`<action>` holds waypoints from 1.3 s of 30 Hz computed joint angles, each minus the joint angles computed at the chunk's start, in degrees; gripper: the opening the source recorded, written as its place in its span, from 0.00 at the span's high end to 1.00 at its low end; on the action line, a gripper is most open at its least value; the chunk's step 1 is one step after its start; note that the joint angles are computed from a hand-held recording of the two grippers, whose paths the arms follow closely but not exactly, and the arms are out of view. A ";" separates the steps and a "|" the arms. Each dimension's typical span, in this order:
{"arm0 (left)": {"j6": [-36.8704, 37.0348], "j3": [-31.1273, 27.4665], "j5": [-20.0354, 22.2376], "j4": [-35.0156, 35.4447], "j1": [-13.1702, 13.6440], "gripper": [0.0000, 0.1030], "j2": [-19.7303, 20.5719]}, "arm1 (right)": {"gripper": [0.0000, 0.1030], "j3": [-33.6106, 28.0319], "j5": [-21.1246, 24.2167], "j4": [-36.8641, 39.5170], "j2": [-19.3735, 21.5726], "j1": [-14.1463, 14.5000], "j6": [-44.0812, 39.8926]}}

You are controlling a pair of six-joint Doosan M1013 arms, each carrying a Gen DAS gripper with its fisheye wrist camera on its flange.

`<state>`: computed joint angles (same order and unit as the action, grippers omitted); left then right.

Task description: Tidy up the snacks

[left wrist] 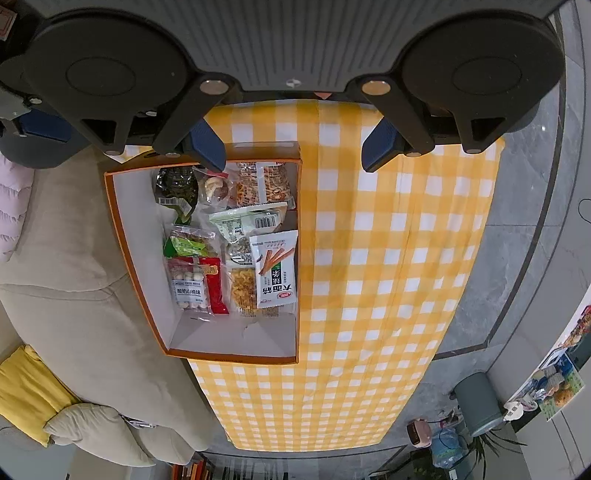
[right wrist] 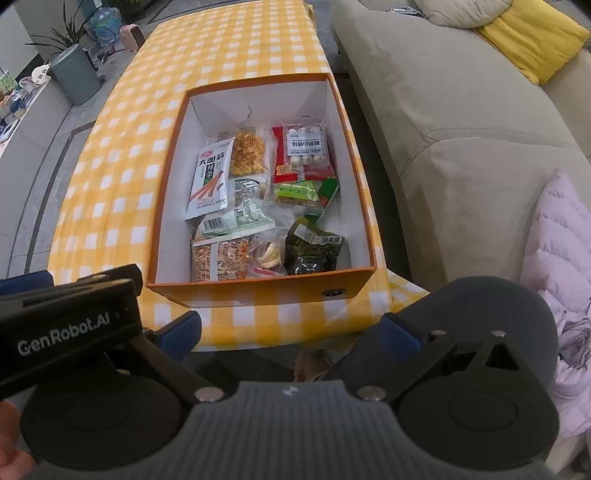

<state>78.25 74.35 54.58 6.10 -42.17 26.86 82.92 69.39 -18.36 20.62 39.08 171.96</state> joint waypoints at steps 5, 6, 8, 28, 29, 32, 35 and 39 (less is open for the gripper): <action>-0.29 -0.10 0.31 0.27 -0.06 0.05 0.10 | 0.03 -0.01 0.24 0.05 0.05 0.03 0.09; -0.30 -0.24 0.63 0.06 -0.03 0.05 0.17 | 0.03 0.05 0.15 0.13 0.01 0.02 0.05; -0.38 -0.28 0.68 -0.47 0.08 0.06 0.19 | 0.03 0.30 -0.38 0.28 -0.13 -0.04 0.07; -1.13 -0.49 1.93 -0.20 -0.32 0.08 0.90 | 0.03 0.87 -1.31 1.19 0.16 -0.25 0.48; -1.00 -0.38 1.78 -0.26 -0.31 0.08 0.85 | 0.03 0.96 -1.34 1.30 0.14 -0.29 0.50; -0.98 -0.37 1.88 -0.56 -0.30 0.08 0.83 | 0.03 1.02 -1.19 1.27 0.11 -0.27 0.76; -0.78 -0.35 1.79 -0.38 -0.29 0.08 0.83 | 0.03 0.89 -0.82 1.21 0.17 -0.19 0.99; -0.01 -0.37 1.84 -1.54 -0.09 0.08 0.79 | 0.03 0.84 -0.28 0.93 0.21 -0.01 1.02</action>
<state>78.24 73.99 56.43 4.56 -42.26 27.64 83.75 69.11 -17.43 20.83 39.07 172.98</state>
